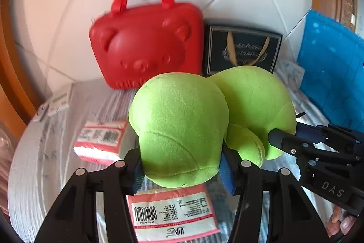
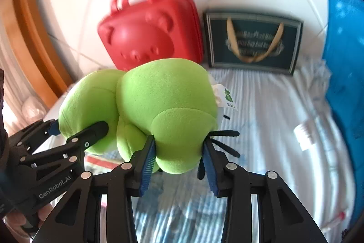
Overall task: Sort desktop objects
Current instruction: 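Grasp the green frog plush with both tools, then lift the frog plush with both tools and drop it into the crate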
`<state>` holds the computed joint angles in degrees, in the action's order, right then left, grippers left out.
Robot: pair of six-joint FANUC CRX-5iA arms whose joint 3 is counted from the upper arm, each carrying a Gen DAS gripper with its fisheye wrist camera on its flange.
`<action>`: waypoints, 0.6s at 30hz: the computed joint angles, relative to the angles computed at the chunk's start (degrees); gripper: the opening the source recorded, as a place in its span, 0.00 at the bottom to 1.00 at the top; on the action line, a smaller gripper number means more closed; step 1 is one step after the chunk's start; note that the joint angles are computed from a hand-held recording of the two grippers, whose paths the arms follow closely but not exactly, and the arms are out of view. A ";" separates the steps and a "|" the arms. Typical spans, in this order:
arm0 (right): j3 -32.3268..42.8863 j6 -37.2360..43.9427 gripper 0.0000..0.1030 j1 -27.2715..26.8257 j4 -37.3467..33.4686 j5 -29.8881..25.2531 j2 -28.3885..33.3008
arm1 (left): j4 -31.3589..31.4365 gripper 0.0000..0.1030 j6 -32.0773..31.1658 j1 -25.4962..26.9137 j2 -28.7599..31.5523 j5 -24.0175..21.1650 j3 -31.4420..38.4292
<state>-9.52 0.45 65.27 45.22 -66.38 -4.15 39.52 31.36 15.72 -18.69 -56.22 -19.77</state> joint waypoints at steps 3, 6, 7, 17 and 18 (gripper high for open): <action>-0.80 -2.78 0.37 3.68 5.34 -3.90 -2.06 | 4.10 0.52 -2.82 1.23 -4.31 -0.32 -1.31; -0.47 -4.98 0.37 6.57 10.61 -7.55 -3.16 | 8.52 0.52 -5.44 2.61 -8.02 -1.24 -2.01; -0.48 -5.71 0.37 7.64 12.41 -8.96 -3.61 | 9.96 0.52 -6.10 3.05 -9.13 -1.72 -2.10; 2.46 -8.93 0.36 20.45 25.01 -32.17 -6.22 | 20.44 0.52 -7.96 0.75 -16.77 -6.54 -0.59; 2.66 -9.03 0.36 21.58 25.67 -34.40 -6.54 | 20.95 0.52 -7.54 -0.52 -17.07 -6.52 -0.27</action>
<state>-6.86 -8.58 86.85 70.89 -100.78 -10.69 60.47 23.82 15.21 -35.76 -62.74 -20.04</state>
